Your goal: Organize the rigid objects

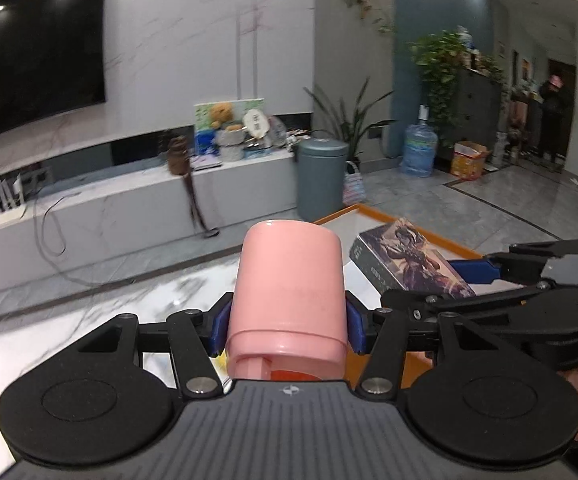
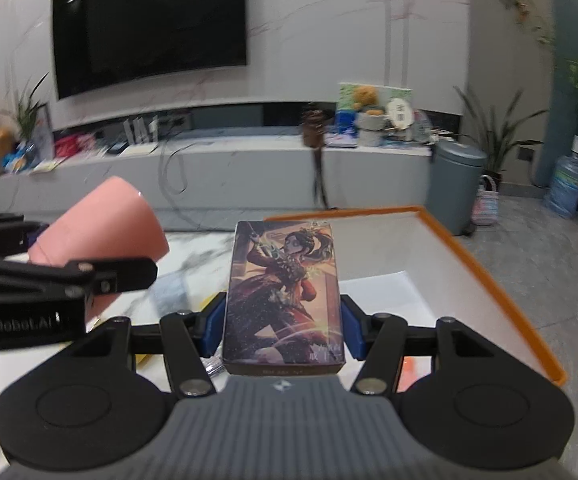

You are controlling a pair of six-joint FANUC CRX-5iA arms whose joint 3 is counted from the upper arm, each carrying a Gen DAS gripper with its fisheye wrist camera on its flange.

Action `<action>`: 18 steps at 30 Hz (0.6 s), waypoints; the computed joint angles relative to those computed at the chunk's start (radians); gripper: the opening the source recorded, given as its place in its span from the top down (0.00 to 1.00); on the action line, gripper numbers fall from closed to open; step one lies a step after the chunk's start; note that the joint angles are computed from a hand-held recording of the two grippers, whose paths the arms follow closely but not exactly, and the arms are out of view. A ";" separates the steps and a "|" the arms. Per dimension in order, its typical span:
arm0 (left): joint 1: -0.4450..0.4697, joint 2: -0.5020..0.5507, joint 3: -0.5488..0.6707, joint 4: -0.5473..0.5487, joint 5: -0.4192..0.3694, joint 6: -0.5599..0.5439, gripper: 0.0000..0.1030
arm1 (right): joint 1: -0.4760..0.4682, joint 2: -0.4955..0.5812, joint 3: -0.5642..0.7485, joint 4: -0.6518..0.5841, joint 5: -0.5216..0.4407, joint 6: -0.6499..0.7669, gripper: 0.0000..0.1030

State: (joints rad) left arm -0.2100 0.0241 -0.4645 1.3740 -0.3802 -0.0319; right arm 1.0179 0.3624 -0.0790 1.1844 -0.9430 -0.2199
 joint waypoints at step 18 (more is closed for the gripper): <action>-0.107 0.102 0.154 -0.058 0.021 0.104 0.39 | -0.097 -0.057 -0.005 0.016 -0.092 -0.071 0.44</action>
